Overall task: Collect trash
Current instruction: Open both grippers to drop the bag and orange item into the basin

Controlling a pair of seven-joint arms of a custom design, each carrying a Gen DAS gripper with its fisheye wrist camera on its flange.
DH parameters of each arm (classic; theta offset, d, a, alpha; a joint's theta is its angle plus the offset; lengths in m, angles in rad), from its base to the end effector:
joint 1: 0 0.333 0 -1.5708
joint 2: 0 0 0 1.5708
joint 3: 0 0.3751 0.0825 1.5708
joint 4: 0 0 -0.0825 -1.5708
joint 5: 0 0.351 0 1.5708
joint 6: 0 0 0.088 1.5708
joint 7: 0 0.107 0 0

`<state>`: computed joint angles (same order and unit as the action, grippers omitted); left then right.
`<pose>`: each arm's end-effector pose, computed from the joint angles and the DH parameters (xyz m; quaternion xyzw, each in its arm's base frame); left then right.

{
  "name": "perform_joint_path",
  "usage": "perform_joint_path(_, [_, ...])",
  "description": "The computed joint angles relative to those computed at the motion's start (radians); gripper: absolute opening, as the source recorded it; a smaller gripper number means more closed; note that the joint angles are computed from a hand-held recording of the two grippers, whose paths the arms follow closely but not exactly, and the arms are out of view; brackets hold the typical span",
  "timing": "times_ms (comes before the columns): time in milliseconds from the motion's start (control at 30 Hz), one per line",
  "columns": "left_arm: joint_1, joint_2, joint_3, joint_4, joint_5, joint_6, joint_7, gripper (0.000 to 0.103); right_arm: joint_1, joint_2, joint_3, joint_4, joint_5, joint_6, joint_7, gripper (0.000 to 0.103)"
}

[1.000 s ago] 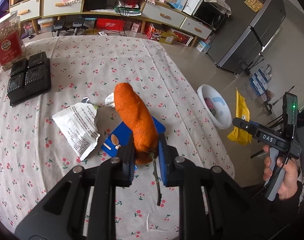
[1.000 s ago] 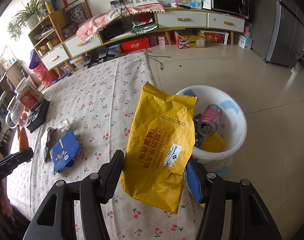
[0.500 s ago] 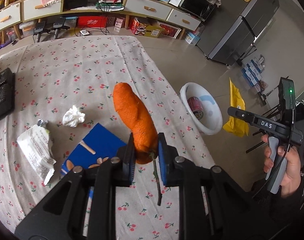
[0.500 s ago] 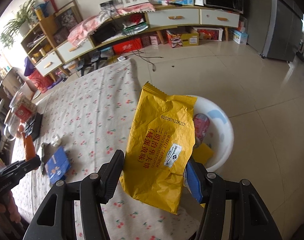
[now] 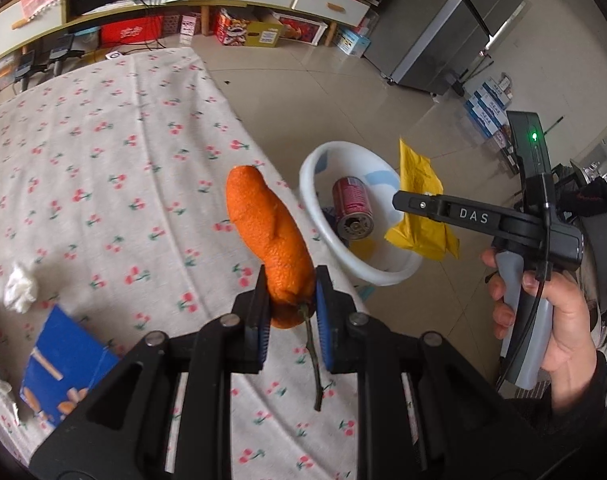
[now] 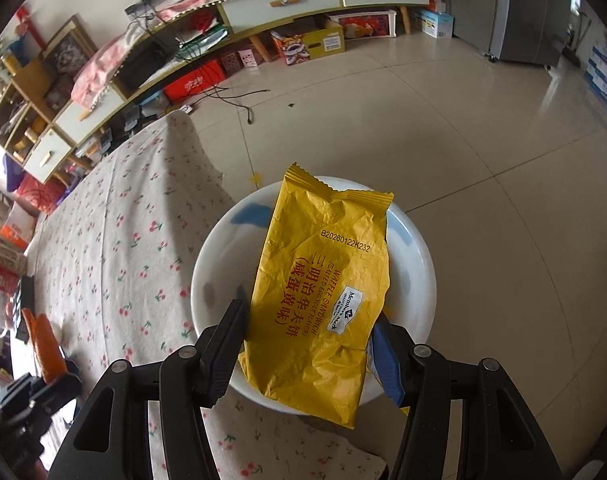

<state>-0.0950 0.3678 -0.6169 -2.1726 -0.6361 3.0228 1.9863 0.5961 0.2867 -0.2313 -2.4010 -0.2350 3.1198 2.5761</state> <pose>0.4945 -0.3296 0.3755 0.5168 -0.7979 0.3084 0.0339 0.4916 0.2143 0.3314 -0.5458 0.8083 -0.0795 0.2059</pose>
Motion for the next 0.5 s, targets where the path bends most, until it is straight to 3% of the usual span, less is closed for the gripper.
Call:
perform_joint_path(133, [-0.072,0.024,0.057,0.041,0.076,-0.038,-0.051,0.022,0.018,-0.016,-0.035,-0.037,0.012,0.057,0.017,0.08])
perform_joint_path(300, [-0.152,0.057,0.12,0.098,0.181,-0.076,-0.127,0.022,0.089,-0.059,-0.114,-0.102,0.066,0.107,-0.007,0.082])
perform_joint_path(400, [-0.181,0.076,0.142,0.13,0.235,-0.091,-0.163,0.022,0.216,-0.093,-0.244,-0.154,0.101,0.124,-0.005,0.082])
perform_joint_path(467, [-0.199,0.09,0.155,0.153,0.27,-0.097,-0.184,0.022,0.239,-0.109,-0.269,-0.18,0.132,0.137,-0.014,0.082])
perform_joint_path(500, [-0.215,0.099,0.168,0.167,0.292,-0.099,-0.202,0.022,0.221,-0.113,-0.255,-0.189,0.147,0.147,-0.02,0.082])
